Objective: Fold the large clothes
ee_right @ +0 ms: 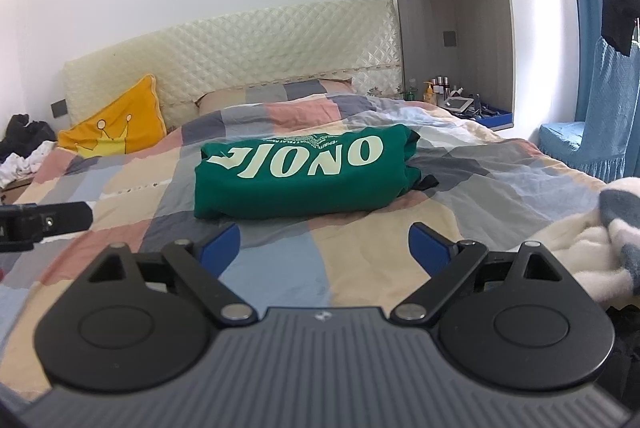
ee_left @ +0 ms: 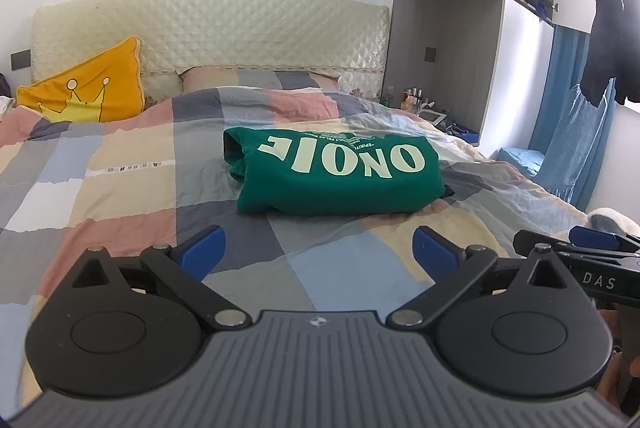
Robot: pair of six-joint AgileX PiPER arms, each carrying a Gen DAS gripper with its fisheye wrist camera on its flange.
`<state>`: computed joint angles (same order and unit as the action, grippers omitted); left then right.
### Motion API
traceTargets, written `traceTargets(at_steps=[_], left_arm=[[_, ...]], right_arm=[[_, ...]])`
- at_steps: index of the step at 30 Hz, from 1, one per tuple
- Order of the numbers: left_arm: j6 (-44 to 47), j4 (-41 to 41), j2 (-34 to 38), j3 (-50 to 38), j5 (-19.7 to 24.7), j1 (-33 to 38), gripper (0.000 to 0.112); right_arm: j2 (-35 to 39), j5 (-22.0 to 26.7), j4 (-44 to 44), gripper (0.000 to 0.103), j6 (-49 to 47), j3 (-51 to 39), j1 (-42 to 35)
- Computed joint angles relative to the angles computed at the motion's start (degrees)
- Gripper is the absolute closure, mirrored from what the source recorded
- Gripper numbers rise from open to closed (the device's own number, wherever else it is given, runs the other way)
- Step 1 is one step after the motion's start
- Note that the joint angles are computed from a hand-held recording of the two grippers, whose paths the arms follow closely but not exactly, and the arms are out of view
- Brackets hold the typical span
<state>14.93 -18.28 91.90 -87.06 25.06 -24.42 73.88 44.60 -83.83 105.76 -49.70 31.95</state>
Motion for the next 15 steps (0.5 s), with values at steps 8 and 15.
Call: traceTargets(at_steps=[8, 15], left_arm=[[-0.49, 1.1, 0.08, -0.32, 0.41, 0.02, 0.011], [-2.58, 3.26, 0.02, -0.45, 0.65, -0.58, 0.011]], right_arm=[[0.18, 0.39, 0.12, 0.01, 0.17, 0.0, 0.18], [0.45, 0.46, 0.1, 0.01, 0.21, -0.24, 0.16]])
